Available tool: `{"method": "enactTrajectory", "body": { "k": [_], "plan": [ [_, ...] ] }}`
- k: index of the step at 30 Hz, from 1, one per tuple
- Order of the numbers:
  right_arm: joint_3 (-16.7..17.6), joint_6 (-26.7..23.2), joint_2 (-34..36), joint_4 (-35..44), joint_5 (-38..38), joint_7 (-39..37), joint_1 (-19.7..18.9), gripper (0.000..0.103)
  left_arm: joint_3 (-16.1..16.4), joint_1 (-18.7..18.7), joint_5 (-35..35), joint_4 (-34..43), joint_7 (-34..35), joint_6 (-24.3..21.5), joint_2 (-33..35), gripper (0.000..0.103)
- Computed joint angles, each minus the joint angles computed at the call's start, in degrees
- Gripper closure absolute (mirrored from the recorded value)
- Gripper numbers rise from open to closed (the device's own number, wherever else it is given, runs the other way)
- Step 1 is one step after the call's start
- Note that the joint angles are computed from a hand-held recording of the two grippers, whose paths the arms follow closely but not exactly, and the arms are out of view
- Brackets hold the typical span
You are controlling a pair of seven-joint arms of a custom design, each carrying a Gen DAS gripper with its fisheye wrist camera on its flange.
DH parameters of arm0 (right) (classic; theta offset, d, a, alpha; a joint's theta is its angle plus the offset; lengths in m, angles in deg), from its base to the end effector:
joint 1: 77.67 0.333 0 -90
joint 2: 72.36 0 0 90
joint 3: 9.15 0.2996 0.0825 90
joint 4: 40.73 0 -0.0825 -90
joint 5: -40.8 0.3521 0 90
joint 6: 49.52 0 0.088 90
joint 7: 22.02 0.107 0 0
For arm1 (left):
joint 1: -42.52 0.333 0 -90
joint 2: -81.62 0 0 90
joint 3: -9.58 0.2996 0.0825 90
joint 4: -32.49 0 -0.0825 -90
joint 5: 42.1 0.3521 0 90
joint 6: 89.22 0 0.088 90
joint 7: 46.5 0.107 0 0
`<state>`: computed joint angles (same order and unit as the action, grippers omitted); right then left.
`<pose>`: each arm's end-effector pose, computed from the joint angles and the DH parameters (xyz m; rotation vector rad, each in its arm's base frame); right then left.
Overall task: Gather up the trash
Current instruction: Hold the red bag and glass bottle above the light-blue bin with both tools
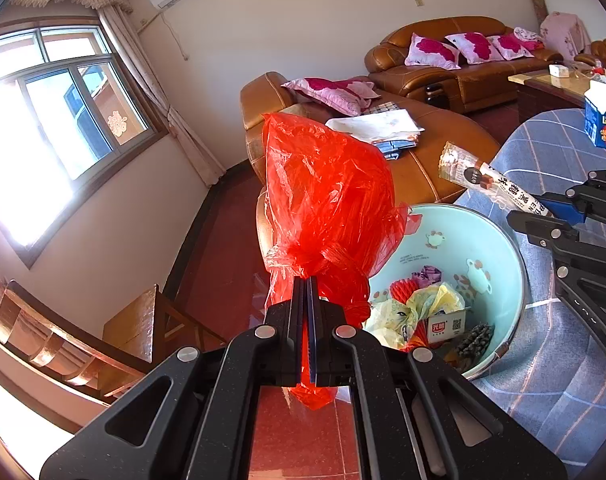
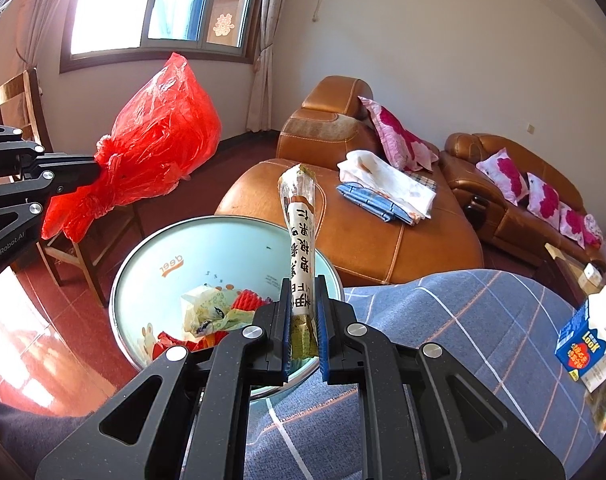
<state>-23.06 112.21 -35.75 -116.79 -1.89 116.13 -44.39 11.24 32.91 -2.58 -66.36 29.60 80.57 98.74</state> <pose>0.6603 0.3230 0.4531 -1.8051 1.4360 -0.9721 0.6386 -0.1350 0.5087 -1.1095 1.9216 -0.5939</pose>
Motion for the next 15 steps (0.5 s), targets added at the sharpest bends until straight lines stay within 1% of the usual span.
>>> {"method": "enactTrajectory", "body": {
  "k": [4,15],
  "plan": [
    [0.6,-0.6,0.2,0.5,0.7,-1.5,-0.3,0.092,-1.1,0.9,-2.1,-0.1,2.0,-0.2,-0.1,0.102],
    [0.7,-0.6,0.4,0.9,1.8,-2.2,-0.3,0.091,-1.4,1.2,-5.7,0.1,5.0,-0.1,0.3,0.101]
  ]
}}
